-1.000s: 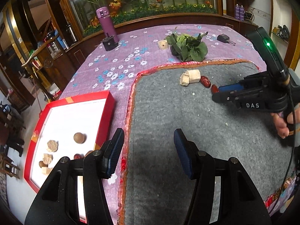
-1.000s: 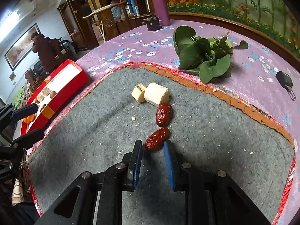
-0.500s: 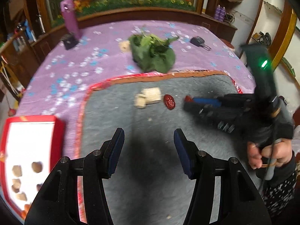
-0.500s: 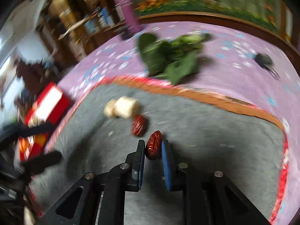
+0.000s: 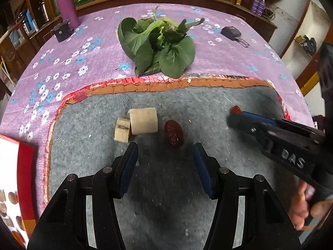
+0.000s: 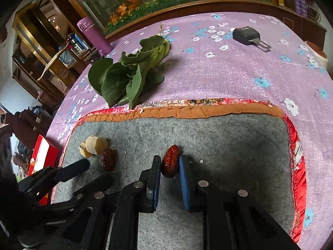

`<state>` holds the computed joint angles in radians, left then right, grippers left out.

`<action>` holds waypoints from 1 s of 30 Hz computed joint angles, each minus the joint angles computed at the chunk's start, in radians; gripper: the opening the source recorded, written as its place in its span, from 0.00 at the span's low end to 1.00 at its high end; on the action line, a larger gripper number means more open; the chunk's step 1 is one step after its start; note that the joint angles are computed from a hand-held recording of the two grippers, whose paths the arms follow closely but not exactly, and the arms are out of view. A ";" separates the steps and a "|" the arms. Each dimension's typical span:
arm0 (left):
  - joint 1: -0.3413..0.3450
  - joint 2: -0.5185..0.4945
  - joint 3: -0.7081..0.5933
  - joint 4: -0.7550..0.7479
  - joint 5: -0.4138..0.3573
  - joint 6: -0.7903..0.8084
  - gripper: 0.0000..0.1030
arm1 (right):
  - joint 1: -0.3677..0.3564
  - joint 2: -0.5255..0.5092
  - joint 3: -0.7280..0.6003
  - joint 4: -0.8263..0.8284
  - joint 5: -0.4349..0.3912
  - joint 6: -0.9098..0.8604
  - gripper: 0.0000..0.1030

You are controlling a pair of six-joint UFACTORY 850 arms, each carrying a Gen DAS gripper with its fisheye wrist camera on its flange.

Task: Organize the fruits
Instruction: 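Grasp a red date from the felt mat with each tool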

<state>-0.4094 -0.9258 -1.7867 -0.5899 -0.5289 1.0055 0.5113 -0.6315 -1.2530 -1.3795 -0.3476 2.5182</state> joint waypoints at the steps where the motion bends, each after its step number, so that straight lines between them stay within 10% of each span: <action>1: -0.002 -0.007 -0.009 0.002 -0.003 -0.003 0.53 | -0.002 -0.002 -0.001 0.000 0.001 -0.001 0.17; 10: -0.018 -0.019 -0.007 -0.026 0.047 0.046 0.49 | -0.005 -0.015 -0.018 0.043 0.001 -0.057 0.17; 20: -0.024 -0.009 0.014 -0.124 0.057 0.184 0.16 | -0.003 -0.022 -0.029 0.071 -0.009 -0.090 0.17; 30: 0.006 0.037 0.091 -0.281 0.044 0.364 0.16 | 0.004 -0.001 0.002 -0.126 -0.007 0.114 0.17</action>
